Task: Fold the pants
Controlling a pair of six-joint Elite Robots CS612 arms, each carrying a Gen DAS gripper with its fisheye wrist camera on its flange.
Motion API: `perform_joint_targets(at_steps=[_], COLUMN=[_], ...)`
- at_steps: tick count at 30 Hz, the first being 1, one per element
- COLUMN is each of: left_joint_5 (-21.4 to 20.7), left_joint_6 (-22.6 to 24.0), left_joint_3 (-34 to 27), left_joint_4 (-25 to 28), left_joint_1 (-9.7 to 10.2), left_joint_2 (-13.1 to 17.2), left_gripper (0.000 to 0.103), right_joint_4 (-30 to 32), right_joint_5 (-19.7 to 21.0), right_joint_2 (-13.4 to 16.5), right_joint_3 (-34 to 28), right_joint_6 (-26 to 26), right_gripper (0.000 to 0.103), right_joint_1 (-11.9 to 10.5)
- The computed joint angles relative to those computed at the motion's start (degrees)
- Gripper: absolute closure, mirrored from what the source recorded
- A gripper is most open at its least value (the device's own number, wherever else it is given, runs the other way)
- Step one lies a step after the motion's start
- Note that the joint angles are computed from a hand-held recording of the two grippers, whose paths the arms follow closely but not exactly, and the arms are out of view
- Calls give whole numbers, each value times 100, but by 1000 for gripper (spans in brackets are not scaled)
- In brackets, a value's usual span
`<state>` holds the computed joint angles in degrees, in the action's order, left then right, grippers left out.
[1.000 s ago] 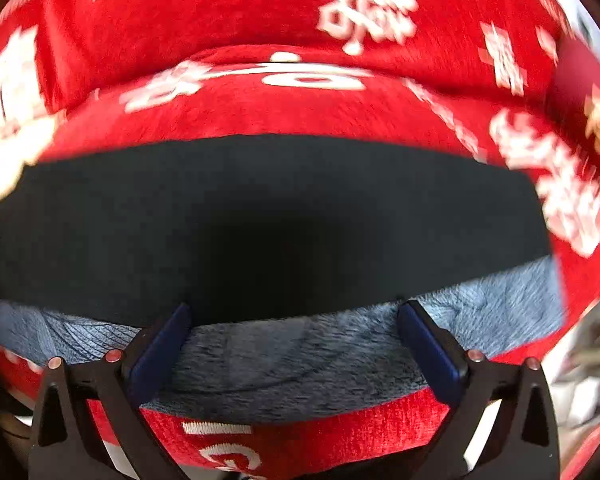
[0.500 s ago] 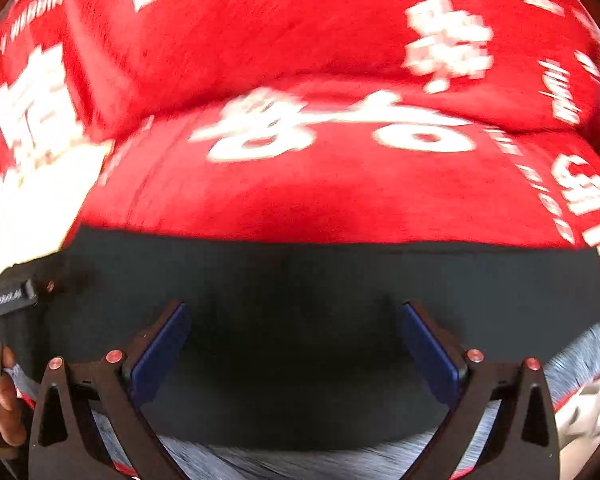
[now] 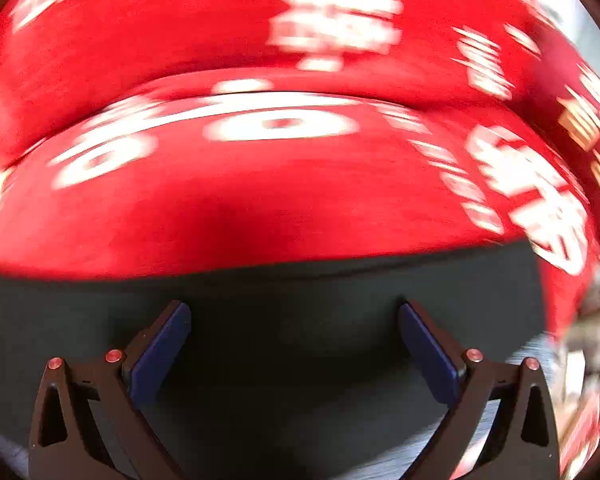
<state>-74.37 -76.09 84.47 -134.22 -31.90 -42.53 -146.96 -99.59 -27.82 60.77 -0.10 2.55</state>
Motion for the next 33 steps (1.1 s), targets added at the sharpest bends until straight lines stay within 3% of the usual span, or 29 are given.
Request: perform_joint_targets(at_steps=[3,5,8,11,12,14,16,19,22,25,29,31,33], left_joint_5=[22,-67,115,25,-93,-307,-272,-29,-227,-330,-273,-254,-126], left_joint_6=[62,379,949,1062,1028,1013,1126,1070,996,819,832,1165,1624], left_joint_3=[-269,-614,-1426,-2126,-2106,-1827,-1624,-1463,-599,-36,-219,-421,-720], left_joint_4=[180,46,424,1146,1080,570,431,830,-25,-644,-601,-655,-465], left_joint_1=[-29,-60,-147,-94,-53,37,59,38,-51,-236,-479,-585,-675], left_joint_2=[104,294,687,1054,1070,966,845,702,279,30,122,226,374], left_gripper=[0,0,0,0,0,0,0,0,0,0,0,0,0], right_joint_4=[300,147,-297,-338,-294,-219,-123,-30,-299,-550,-695,-744,-996], right_joint_5=[73,24,628,766,762,869,911,522,226,704,1179,1569,1686], right_joint_2=[-41,-112,-240,-206,-177,-122,-88,7,-121,-457,-786,-897,-998], right_joint_3=[-43,58,310,306,285,222,142,-33,173,745,1365,1584,1842], right_joint_6=[602,513,-447,-1289,-1472,-1567,-1263,-659,-527,-657,-1243,-1543,-1830], right_gripper=[0,0,0,0,0,0,0,0,0,0,0,0,0], right_joint_1=[-184,-125,26,250,289,256,126,-147,-380,-581,-460,-324,-111])
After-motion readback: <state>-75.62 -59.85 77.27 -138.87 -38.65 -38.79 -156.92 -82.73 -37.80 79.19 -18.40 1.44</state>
